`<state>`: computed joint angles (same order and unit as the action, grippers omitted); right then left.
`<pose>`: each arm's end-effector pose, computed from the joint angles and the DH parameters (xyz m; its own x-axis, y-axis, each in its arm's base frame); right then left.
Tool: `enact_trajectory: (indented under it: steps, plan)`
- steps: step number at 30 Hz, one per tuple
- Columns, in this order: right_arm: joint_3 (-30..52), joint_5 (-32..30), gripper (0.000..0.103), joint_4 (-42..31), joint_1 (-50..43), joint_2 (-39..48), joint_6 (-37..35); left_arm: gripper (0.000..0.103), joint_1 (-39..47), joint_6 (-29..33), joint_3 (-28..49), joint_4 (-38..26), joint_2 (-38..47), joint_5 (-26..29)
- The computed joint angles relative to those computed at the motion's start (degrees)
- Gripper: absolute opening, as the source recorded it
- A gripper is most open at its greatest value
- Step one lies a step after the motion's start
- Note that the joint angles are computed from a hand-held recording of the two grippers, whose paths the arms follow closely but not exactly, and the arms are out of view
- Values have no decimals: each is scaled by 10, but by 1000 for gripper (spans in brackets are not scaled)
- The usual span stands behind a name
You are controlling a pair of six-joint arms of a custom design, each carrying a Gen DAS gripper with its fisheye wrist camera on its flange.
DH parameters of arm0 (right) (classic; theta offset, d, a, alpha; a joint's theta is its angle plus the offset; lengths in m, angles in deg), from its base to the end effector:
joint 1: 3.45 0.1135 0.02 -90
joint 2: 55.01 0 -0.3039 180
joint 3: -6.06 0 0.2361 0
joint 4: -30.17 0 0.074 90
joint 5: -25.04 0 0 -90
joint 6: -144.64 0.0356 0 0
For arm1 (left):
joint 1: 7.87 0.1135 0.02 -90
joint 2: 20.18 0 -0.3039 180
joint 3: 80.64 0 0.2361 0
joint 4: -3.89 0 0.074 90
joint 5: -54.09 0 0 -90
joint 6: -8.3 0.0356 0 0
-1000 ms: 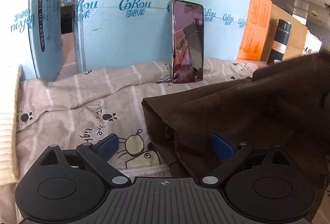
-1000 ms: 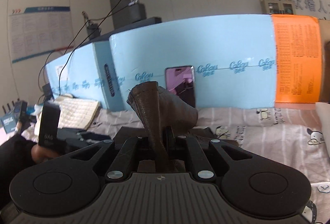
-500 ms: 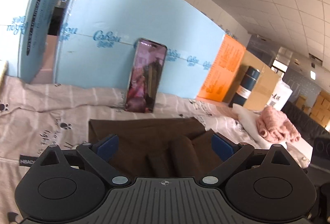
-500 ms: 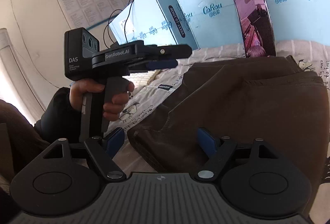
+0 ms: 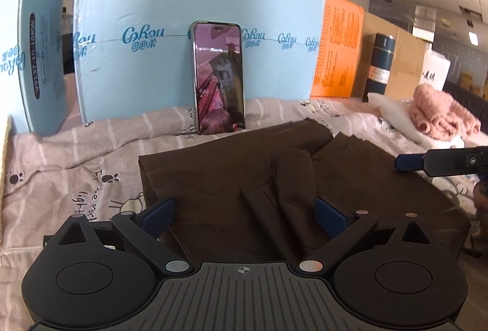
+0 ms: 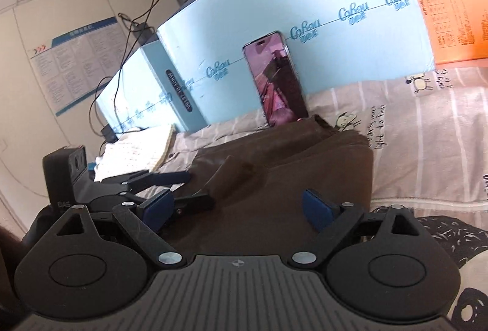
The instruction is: Fold clothes
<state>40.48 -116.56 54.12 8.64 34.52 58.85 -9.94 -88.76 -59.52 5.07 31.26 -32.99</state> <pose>0.2238 0.0765 0.1740 -0.5623 -0.0738 -0.8236 -0.7466 0.4736 0.4672 0.1299 -0.0065 0.1786 -0.4928 -0.1050 -0.8638 0.0201 0.9910 -0.1320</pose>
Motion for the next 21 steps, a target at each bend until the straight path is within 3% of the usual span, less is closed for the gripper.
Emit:
enact_trajectory:
  steps: [2,4,8,13,18,21]
  plan:
    - [-20,42,92,72,-3,9,52,99,74,-29,9,-27,-19,69]
    - [-25,81,97,91,-14,14,86,99,153,-52,19,-56,-22,138]
    - [7,78,97,16,-39,27,90,100,316,-59,45,-120,27,301]
    - [58,23,97,-94,-44,50,65,103,403,-38,63,-151,98,445]
    - [90,4,99,-182,-38,55,29,103,363,-31,67,-170,82,416]
    - [102,-13,100,-214,-37,57,7,103,348,-62,51,-140,70,405]
